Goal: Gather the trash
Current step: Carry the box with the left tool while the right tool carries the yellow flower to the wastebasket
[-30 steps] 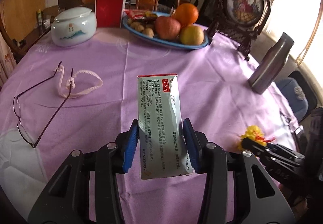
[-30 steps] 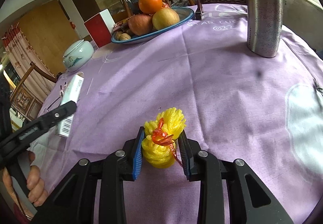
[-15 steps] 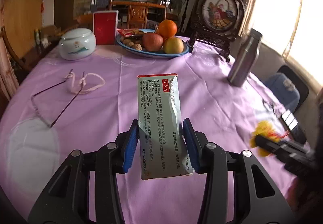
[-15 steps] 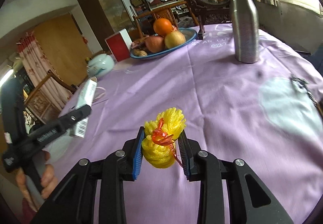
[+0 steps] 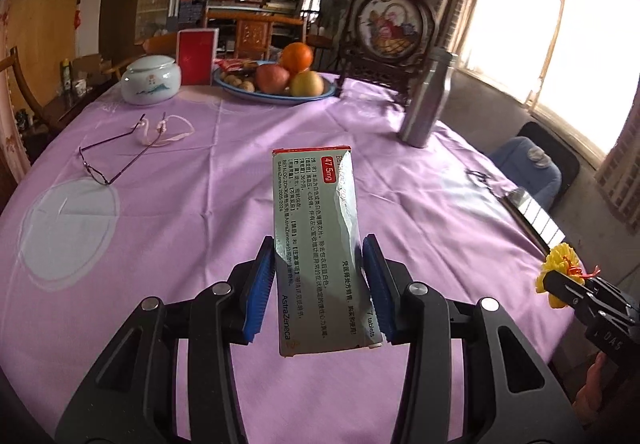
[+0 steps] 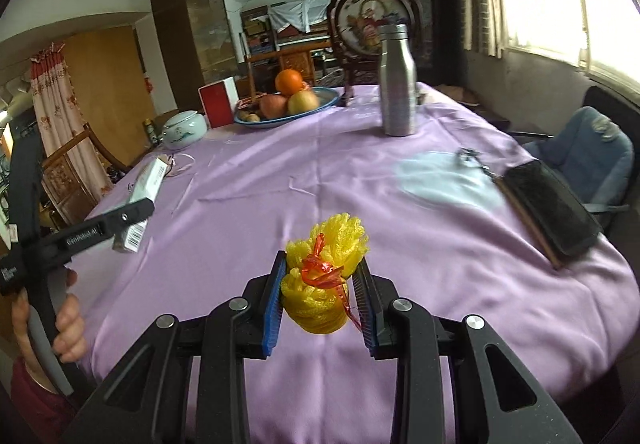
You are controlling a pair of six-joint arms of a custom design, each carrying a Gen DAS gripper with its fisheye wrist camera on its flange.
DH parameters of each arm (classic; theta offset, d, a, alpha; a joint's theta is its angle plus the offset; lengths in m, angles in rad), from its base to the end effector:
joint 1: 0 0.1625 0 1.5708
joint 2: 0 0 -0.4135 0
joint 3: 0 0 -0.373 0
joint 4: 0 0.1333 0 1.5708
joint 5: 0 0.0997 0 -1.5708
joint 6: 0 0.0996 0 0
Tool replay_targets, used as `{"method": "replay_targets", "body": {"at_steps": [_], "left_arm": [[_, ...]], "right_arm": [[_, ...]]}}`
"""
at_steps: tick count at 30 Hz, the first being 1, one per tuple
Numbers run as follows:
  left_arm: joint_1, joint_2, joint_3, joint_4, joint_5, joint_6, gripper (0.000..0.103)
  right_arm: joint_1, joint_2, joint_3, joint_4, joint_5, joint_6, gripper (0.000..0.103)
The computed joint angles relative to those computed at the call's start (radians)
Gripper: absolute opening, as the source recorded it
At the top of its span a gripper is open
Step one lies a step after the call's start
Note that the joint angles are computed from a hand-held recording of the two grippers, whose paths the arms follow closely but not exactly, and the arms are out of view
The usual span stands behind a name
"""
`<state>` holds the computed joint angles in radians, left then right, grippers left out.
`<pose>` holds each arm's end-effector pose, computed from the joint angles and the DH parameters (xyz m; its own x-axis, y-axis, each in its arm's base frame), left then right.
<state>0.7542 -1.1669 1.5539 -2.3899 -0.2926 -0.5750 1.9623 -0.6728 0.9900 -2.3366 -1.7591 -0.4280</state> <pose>-0.2884 -0.5847 0.4176 -0.7709 -0.3921 -0.5019 0.2891 0.4868 -0.8243 0.4151 -0.7050 0.2589 -0.7116 -0.6184 0.3335 -0.7025 0.6333 -0.3246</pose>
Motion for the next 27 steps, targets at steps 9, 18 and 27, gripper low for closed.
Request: {"method": "replay_targets", "body": {"at_steps": [9,18,27], "left_arm": [[-0.067,0.058,0.002,0.028,-0.012,-0.004,0.045],[-0.130,0.156,-0.006,-0.085,-0.072,0.086,0.045],[-0.159,0.286,-0.067,-0.141,-0.198,0.162,0.045]], "right_arm": [[-0.057,-0.168,0.203,-0.095,-0.043,0.021,0.032],[-0.113,-0.344,0.399,-0.207,-0.093,0.004,0.032],[-0.173,-0.485,0.554,-0.301,-0.141,-0.020,0.032]]}}
